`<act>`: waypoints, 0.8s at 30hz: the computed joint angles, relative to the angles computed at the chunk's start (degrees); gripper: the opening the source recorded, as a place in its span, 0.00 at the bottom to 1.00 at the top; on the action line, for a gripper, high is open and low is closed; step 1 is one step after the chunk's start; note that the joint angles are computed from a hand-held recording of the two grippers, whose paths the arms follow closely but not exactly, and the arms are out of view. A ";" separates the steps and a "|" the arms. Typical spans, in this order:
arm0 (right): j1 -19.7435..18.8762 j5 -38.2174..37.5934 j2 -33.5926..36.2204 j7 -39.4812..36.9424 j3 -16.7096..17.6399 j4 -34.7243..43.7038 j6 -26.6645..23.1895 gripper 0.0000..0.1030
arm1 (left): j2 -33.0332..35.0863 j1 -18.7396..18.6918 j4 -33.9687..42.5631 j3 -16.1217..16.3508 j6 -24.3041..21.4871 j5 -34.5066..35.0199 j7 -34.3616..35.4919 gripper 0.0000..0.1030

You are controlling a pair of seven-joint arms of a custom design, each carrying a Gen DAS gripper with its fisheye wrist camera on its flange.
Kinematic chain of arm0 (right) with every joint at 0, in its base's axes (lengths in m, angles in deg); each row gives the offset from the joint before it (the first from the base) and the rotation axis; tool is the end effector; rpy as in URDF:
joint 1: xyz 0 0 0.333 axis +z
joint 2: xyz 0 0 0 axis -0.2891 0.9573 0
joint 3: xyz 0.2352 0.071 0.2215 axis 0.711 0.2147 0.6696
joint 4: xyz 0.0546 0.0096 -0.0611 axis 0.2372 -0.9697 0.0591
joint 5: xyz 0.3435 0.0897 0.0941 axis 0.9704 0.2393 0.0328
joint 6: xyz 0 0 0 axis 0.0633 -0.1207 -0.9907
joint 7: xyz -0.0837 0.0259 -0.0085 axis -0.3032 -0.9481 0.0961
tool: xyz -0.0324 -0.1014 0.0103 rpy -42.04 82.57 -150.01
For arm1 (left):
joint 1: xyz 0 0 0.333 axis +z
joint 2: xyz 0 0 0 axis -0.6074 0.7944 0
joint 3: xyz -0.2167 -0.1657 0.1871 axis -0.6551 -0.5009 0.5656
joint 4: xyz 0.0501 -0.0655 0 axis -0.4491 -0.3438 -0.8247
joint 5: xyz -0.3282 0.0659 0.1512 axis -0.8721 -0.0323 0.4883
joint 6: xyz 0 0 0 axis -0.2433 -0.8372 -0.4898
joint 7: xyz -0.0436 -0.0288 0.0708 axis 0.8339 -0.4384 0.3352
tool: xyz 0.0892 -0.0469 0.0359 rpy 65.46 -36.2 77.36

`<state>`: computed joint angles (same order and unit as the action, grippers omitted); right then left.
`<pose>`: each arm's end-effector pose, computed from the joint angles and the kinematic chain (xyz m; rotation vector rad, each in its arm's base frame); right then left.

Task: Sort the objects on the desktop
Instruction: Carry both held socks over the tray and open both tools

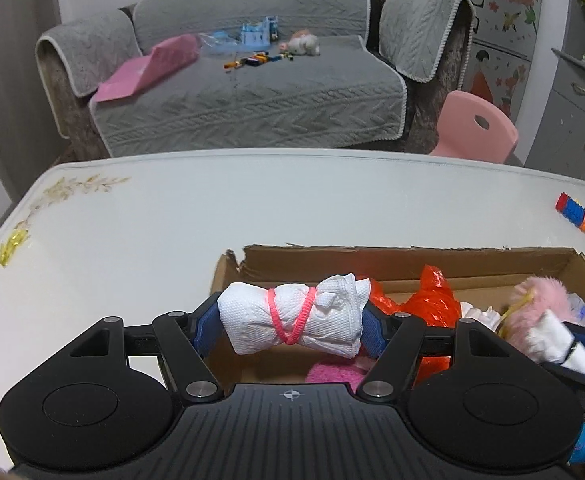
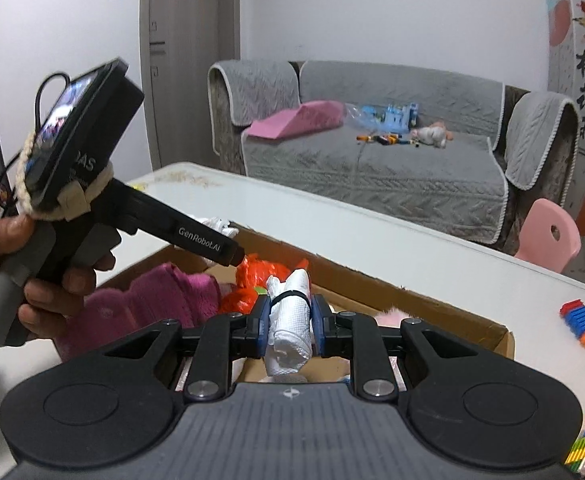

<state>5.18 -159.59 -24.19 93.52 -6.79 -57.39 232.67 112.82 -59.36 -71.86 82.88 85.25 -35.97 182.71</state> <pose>0.6363 0.2139 0.4428 -1.6235 1.5791 -0.8756 0.7491 -0.3486 0.4531 -1.2243 2.3068 -0.8971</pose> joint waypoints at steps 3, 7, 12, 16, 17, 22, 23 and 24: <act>-0.23 1.82 -0.58 -1.98 0.80 -1.12 -0.82 0.20 | 0.52 -0.23 0.68 0.21 -0.60 0.34 0.26 0.71; 0.08 2.39 -1.24 -3.27 1.13 -2.02 -1.96 0.20 | -1.74 -0.44 -3.94 1.07 3.05 1.44 -0.40 0.71; -0.01 2.91 -1.47 -3.97 1.50 -2.23 -2.15 0.20 | -1.84 -2.19 -4.35 3.68 4.20 4.60 -2.55 0.71; -0.03 3.16 -1.62 -4.37 1.65 -2.28 -2.40 0.20 | -2.04 -2.10 -4.73 3.58 4.21 5.55 -2.89 0.71; -0.01 3.21 -1.66 -4.44 1.64 -2.32 -2.44 0.20 | -1.83 -2.13 -4.27 3.56 3.82 5.69 -2.92 0.73; -0.11 3.00 -1.61 -4.53 1.48 -2.05 -2.47 0.23 | -3.15 -2.68 -6.99 4.66 6.45 7.52 -4.35 0.84; 0.09 2.43 -1.77 -4.02 1.25 -2.13 -2.37 0.23 | -4.30 -2.81 -9.23 4.99 8.42 8.10 -4.64 0.86; 0.27 1.66 -1.94 -3.31 0.99 -2.13 -2.31 0.23 | -5.13 -2.95 -10.86 5.30 10.05 8.61 -4.87 0.86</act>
<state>5.45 -157.93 -26.13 90.21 -5.80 -59.53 230.36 107.69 -62.31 -82.72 88.17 95.30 -27.36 177.85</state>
